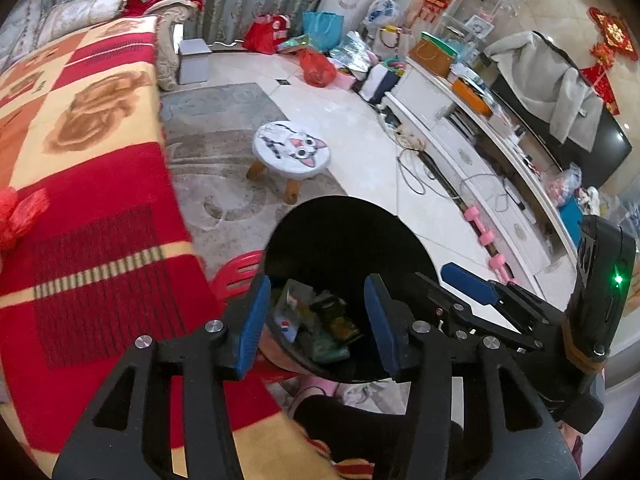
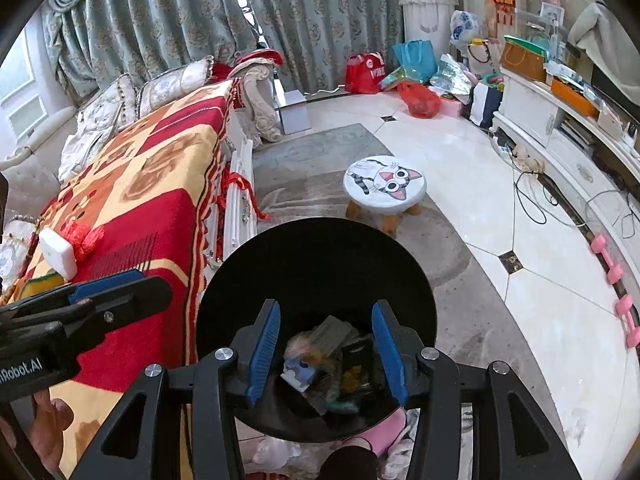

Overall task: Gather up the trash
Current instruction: 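Open both tools over the black bin to drop the wrapper and packet, then move both open tools back over the bedspread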

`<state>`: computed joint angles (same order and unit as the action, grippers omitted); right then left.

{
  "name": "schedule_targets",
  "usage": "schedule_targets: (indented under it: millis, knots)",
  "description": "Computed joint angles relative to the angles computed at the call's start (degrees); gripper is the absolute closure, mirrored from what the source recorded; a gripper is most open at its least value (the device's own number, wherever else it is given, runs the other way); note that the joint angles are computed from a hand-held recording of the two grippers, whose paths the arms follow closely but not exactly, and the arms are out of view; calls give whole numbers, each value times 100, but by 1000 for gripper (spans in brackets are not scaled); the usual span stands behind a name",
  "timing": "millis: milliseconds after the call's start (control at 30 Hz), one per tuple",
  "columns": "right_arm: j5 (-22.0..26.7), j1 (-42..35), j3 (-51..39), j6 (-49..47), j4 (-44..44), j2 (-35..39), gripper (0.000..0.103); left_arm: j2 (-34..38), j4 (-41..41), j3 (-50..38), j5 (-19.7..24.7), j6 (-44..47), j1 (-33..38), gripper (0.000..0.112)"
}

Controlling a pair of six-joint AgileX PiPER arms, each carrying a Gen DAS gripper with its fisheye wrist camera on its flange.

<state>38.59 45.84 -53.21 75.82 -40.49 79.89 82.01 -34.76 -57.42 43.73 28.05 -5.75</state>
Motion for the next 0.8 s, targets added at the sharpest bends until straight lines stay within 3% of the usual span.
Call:
schedule_targets:
  millis: [367, 467, 800]
  knots:
    - [97, 535, -557, -41, 138, 486, 52, -653, 1041, 439, -175, -463, 622, 65]
    - [140, 772, -836, -10, 134, 726, 42, -832, 965, 593, -84, -130, 1085, 65]
    - [163, 1349, -2175, -658, 660, 1833, 41, -1125, 523, 674, 682, 1448, 3332, 65]
